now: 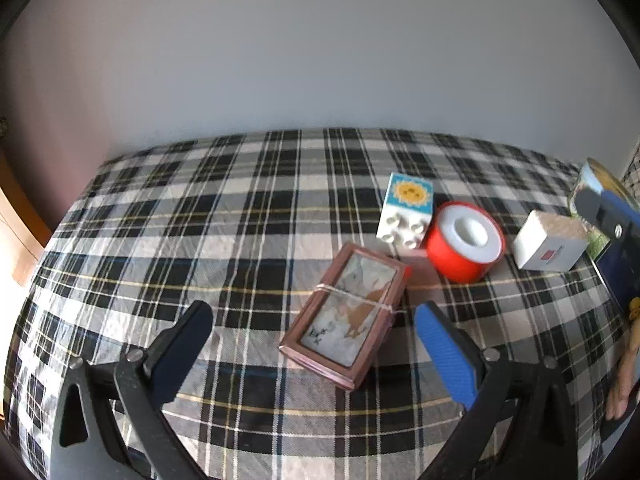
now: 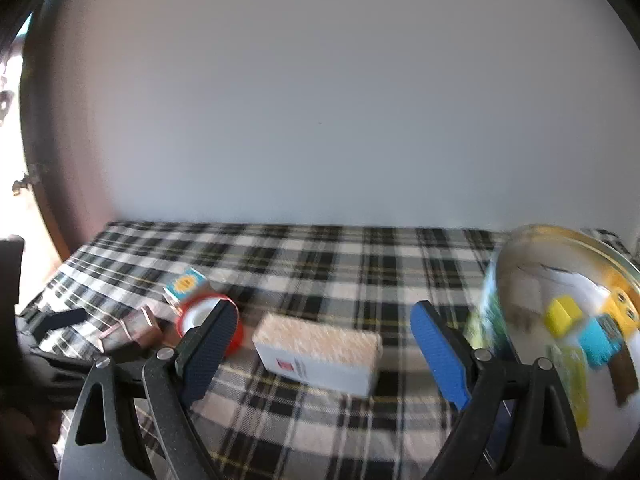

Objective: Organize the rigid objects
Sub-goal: 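Grasp the brown picture frame with the left gripper while the right approaches the white box, then grasp the white Oriental Club box upright with the right gripper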

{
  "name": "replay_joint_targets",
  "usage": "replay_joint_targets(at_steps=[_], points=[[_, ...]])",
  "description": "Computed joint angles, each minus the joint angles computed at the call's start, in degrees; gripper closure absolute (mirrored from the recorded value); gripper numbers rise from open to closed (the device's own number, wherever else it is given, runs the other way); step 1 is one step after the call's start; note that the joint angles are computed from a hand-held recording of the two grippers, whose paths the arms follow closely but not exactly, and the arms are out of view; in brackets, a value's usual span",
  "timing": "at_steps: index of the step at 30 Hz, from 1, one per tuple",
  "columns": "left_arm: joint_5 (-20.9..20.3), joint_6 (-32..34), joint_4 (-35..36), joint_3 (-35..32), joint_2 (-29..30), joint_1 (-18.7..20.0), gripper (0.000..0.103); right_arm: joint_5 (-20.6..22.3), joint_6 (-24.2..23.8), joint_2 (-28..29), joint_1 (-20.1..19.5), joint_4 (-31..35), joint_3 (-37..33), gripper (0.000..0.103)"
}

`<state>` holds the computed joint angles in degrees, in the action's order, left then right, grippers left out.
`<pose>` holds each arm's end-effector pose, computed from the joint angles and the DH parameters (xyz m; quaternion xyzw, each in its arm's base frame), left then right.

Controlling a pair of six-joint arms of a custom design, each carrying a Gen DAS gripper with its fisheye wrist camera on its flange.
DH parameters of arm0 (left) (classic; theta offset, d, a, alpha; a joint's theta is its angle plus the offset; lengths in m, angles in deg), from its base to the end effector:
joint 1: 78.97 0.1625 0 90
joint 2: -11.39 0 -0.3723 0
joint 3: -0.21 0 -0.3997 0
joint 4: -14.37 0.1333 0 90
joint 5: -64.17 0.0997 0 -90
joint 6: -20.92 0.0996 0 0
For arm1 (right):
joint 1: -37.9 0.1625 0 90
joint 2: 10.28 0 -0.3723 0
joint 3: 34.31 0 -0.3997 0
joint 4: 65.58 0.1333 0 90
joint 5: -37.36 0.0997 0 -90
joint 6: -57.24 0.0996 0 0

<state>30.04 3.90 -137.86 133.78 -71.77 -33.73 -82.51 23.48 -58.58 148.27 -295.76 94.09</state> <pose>-0.1342 -0.4417 0.1899 0.1638 0.8647 -0.3173 0.3532 0.2320 -0.3843 0.0901 0.2657 -0.8035 0.4544 0.2780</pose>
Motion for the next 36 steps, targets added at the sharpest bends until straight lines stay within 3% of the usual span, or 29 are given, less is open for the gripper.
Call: replay_joint_targets(at_steps=[6,9,12,13,18,22,26,30,32,36], points=[[-4.9,-2.5,1.8,-1.9,-0.7,3.6,0.007,2.8,-5.8,-0.8,-1.0,6.1,-1.6,0.013],[-4.3,-1.7,1.2,-2.1,-0.1,3.4,0.015,2.3,-10.1,-1.2,-1.4,8.5,-1.8,0.013],[-5.0,0.1,0.1,-1.7,0.4,2.3,0.036,-1.3,-14.8,-0.1,-1.2,9.6,-3.3,0.013],[-5.6,1.3,-1.0,-1.7,0.7,2.4,0.049,-1.3,-14.7,-0.5,-1.5,10.8,-3.3,0.013],[-6.0,1.1,-1.2,-1.6,0.6,2.1,0.051,1.6,-11.4,-5.6,-3.0,18.1,-0.7,0.013],[-6.1,1.2,-1.0,-0.9,-0.6,2.4,0.051,1.7,-9.5,-7.3,-2.4,23.7,0.0,0.035],[-5.9,0.7,-0.6,-1.0,-0.7,2.1,0.051,0.1,-10.3,-8.4,-1.5,28.1,1.4,0.035],[-5.7,0.9,-0.6,-0.9,-0.6,2.1,0.051,6.7,-7.5,-15.9,-1.8,40.4,4.8,0.034],[-5.8,0.9,-0.6,-0.9,-0.7,2.1,0.050,7.1,-7.3,-16.8,-1.1,37.8,6.0,0.033],[-5.8,0.9,-0.5,-0.9,-0.8,2.2,0.050,2.3,-11.0,-11.9,0.0,25.7,5.8,0.029]])
